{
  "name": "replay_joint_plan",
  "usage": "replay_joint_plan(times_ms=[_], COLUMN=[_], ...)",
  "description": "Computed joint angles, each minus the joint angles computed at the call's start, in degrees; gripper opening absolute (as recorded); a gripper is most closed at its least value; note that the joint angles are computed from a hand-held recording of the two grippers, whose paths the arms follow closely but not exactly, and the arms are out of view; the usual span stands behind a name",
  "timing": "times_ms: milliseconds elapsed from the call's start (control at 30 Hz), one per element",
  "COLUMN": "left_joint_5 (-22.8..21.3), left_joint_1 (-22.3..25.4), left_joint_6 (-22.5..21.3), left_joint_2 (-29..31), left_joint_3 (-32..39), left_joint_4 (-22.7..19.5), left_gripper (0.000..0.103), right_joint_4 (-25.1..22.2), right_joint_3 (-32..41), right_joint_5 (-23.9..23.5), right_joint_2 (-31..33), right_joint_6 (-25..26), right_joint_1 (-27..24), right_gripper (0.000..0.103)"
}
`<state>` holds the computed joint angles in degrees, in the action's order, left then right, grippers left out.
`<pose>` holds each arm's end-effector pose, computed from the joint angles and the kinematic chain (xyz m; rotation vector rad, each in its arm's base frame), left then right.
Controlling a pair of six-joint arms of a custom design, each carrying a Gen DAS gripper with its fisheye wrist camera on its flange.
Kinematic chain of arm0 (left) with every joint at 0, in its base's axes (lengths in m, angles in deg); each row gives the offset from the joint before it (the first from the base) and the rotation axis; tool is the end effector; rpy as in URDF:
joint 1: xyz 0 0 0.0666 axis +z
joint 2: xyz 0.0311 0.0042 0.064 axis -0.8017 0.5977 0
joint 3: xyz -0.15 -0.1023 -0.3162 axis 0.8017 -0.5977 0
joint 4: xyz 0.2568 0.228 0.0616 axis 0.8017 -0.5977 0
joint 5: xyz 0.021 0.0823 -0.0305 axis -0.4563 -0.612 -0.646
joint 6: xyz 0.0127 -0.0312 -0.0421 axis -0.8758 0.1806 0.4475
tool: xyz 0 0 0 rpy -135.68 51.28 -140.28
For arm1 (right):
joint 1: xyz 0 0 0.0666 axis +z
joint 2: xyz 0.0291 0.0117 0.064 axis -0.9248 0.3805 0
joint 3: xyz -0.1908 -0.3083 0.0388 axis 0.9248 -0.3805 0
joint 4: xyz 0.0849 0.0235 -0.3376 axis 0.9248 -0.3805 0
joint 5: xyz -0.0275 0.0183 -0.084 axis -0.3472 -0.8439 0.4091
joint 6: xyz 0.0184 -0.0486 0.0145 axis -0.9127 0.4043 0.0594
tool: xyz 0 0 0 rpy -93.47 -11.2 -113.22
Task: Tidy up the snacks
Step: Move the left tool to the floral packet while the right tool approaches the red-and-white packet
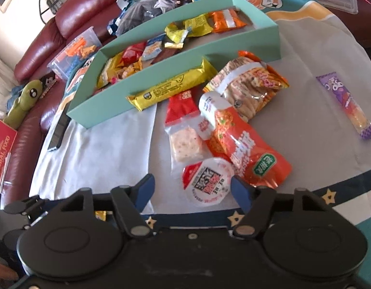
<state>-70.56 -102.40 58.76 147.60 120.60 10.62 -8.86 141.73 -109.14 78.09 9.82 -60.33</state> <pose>0.2485 -0.2724 0.2928 0.0311 2.6482 -0.1445 0.3620 0.0598 0.2951 -0.2370 2.5799 0.5856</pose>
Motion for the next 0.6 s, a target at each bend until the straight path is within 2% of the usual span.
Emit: replay_joint_plan(times_ms=[67,133,167,200,267,400,533,600], left_joint_5=[-0.8,-2.1,-3.0,-3.8,-3.5,-1.8,-1.5,-2.0], left_joint_1=[-0.3,-1.1,-1.7,-2.1,-2.1,-0.6,-0.5,-0.8], left_joint_6=[-0.4,-1.5,-2.5,-3.5,-4.1,-1.2,-0.6,-0.5], left_joint_2=[0.1,0.2,0.3,0.5,0.3,-0.4,-0.3,-0.1], left_joint_3=[-0.1,-0.2,0.0,0.2,0.5,-0.1,0.0,0.3], left_joint_4=[0.5,0.7,0.8,0.7,0.9,2.4,2.0,1.3], left_gripper=[0.099,0.087,0.072,0.049,0.023,0.022,0.024,0.029], right_joint_4=[1.0,1.0,1.1,1.4,1.7,2.3,2.9,3.3], right_joint_3=[-0.7,-0.6,-0.7,-0.9,-0.9,-0.7,-0.8,-0.9], right_joint_5=[1.3,1.0,1.0,1.2,1.3,0.9,0.8,1.5], right_joint_2=[-0.3,-0.1,-0.1,-0.4,-0.2,0.3,0.6,0.6], right_joint_6=[0.7,2.0,2.3,2.7,3.2,3.1,3.2,4.1], right_joint_1=[0.6,0.6,0.7,0.9,1.0,0.9,1.0,1.3], right_gripper=[0.04,0.039,0.039,0.039,0.039,0.04,0.043,0.043])
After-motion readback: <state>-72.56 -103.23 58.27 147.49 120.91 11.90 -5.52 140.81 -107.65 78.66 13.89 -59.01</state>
